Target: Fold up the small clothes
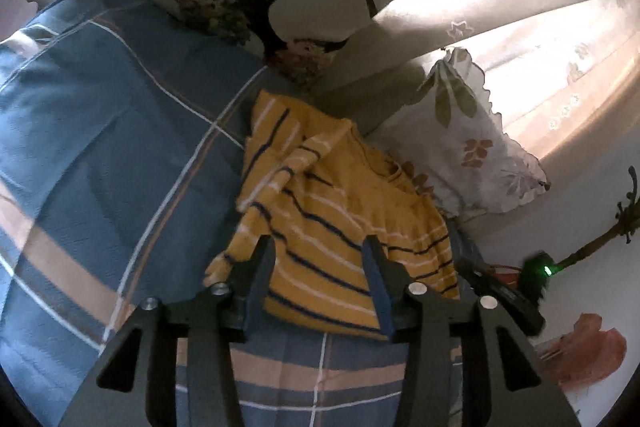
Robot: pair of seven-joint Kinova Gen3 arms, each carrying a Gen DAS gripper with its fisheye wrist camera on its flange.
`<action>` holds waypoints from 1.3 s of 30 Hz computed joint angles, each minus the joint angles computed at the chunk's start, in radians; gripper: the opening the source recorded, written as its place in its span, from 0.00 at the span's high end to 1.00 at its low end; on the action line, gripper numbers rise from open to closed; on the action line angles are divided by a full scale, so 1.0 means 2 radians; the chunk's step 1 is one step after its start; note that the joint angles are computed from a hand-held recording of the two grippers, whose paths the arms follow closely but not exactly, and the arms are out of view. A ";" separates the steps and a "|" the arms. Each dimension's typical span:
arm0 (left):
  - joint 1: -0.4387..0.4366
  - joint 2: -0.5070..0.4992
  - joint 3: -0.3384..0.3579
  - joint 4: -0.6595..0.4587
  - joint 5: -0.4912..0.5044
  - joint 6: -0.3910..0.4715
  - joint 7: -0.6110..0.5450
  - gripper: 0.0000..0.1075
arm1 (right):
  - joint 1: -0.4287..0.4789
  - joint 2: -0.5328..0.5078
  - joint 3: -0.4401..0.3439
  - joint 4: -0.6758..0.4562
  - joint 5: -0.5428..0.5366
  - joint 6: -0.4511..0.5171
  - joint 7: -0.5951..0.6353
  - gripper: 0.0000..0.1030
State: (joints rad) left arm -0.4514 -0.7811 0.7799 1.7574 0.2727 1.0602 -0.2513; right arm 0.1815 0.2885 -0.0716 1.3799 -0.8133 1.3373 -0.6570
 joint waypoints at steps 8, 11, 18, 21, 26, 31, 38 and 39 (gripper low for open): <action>-0.010 -0.001 0.006 0.039 0.010 -0.011 0.016 0.58 | -0.122 0.008 0.064 -0.010 0.105 -0.152 -0.138 0.74; -0.008 -0.001 0.007 0.050 0.005 -0.006 0.020 0.53 | -0.079 -0.019 0.005 0.005 0.104 -0.156 -0.134 0.73; 0.006 -0.011 0.012 0.096 0.027 -0.063 0.042 0.46 | -0.105 -0.032 -0.048 0.006 0.044 -0.050 -0.051 0.49; 0.004 -0.014 0.022 0.110 0.038 -0.089 0.056 0.46 | -0.157 -0.014 -0.059 -0.008 0.059 -0.035 -0.072 0.49; 0.017 -0.028 0.024 0.155 0.073 -0.156 0.087 0.76 | -0.245 0.016 -0.073 -0.039 0.129 -0.060 -0.146 0.47; 0.011 -0.048 0.034 0.156 0.070 -0.160 0.112 0.76 | -0.330 0.017 -0.068 -0.046 0.230 -0.111 -0.200 0.32; 0.002 -0.069 0.037 0.141 0.071 -0.140 0.123 0.76 | -0.403 -0.006 -0.073 0.001 0.371 -0.182 -0.259 0.22; 0.002 -0.073 0.037 0.139 0.072 -0.135 0.123 0.76 | -0.423 -0.015 -0.061 0.018 0.391 -0.201 -0.265 0.22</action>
State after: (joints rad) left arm -0.4476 -0.9262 0.8536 2.0349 0.4173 0.7898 -0.0043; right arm -0.6638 0.2588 -0.1934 1.4160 -0.0314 0.9355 -1.1862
